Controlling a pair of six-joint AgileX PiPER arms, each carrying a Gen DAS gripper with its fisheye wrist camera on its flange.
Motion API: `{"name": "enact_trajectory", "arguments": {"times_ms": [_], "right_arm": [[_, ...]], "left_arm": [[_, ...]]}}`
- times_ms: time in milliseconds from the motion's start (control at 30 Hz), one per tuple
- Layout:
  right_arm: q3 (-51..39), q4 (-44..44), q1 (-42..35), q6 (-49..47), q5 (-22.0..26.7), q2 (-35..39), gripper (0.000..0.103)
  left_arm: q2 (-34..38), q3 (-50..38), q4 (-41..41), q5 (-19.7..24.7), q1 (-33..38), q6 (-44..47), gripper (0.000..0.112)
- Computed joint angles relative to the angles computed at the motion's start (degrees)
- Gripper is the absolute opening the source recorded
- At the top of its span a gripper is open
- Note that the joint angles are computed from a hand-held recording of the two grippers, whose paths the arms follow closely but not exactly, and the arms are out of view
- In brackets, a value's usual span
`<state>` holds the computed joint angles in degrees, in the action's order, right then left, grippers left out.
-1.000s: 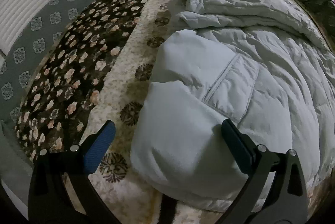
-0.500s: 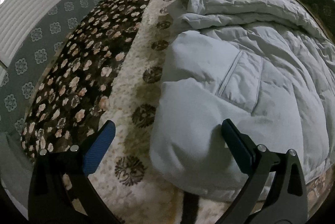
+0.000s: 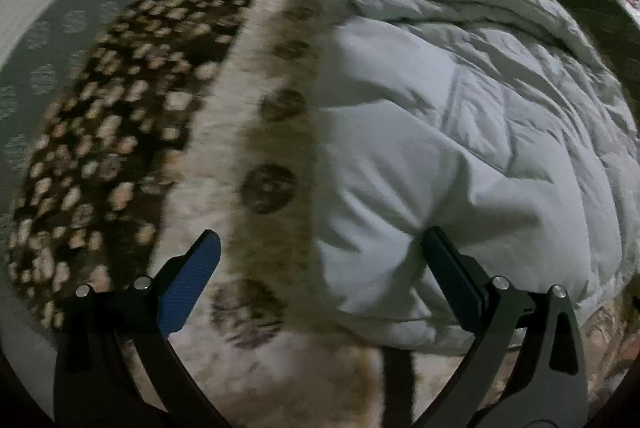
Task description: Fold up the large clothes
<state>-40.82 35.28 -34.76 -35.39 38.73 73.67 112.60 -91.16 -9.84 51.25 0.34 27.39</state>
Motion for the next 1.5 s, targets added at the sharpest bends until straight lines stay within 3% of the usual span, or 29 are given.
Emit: {"name": "enact_trajectory", "arguments": {"times_ms": [200, 300, 367, 400, 433, 500, 533, 633, 833, 900, 1000, 1133, 1200, 1267, 1400, 1500], "right_arm": [[0.11, 6.34, -4.62, -5.62, 2.96, 0.96, 0.063], [-0.93, 6.25, -2.94, -4.06, 1.73, 3.45, 0.067], [-1.88, 4.87, -0.83, -1.42, 0.58, 4.71, 0.067], [-2.34, 3.67, 0.26, -0.01, 0.3, 4.53, 0.063], [-2.59, 3.66, 0.51, -0.16, 0.7, 4.21, 0.056], [-3.08, 2.75, 0.53, 1.53, 1.47, 2.07, 0.036], [-3.04, 2.66, 0.09, 1.81, 1.9, 0.94, 0.033], [-2.95, 3.56, -3.06, 0.67, 4.98, -4.08, 0.027], [-4.79, 6.43, -12.17, -3.89, 15.0, -12.19, 0.02], [-5.71, 5.48, -13.29, -3.3, 16.25, -14.44, 0.019], [-6.47, 0.84, -10.82, -0.99, 14.32, -13.29, 0.019], [-4.41, -2.88, -8.34, 1.2, 11.08, -11.66, 0.021], [-4.43, -3.05, -9.05, 0.68, 11.66, -11.21, 0.024], [-4.88, -1.56, -11.22, -0.88, 13.12, -10.27, 0.028], [-4.55, -2.41, -11.91, -0.51, 12.85, -9.24, 0.042], [-4.88, -3.32, -13.4, -1.85, 13.92, -8.11, 0.052]], "left_arm": [[1.06, -0.03, -3.7, 0.49, -3.2, 6.64, 0.096], [2.28, -2.22, -3.91, 1.59, -4.84, 6.26, 0.085], [2.34, -3.14, -4.28, 2.82, -6.04, 5.64, 0.061], [2.38, -3.82, -3.76, 3.06, -6.82, 4.71, 0.056], [1.96, -4.44, -1.66, 2.89, -8.22, 2.85, 0.044], [0.71, -5.28, 0.49, 3.37, -9.37, 0.26, 0.027], [-0.12, -6.22, 0.11, 4.44, -9.2, -0.84, 0.02], [-2.75, -8.38, -5.02, 7.89, -6.4, 0.59, 0.016], [-9.65, -1.58, -0.29, 6.94, -7.92, 1.75, 0.013], [-11.72, 0.07, -3.14, 8.01, -5.84, 4.17, 0.012], [-10.5, 0.11, -3.22, 8.41, -4.0, 6.17, 0.014], [-7.52, 0.27, -1.8, 6.64, -3.45, 5.86, 0.024], [-8.18, 2.4, -3.34, 5.49, -2.89, 6.98, 0.045], [-9.03, 5.44, -4.34, 3.81, -3.15, 8.08, 0.079], [-13.02, 14.36, -0.56, -3.79, -6.88, 6.49, 0.084], [-12.72, 13.31, -3.15, -1.96, -5.82, 7.38, 0.077]]}}
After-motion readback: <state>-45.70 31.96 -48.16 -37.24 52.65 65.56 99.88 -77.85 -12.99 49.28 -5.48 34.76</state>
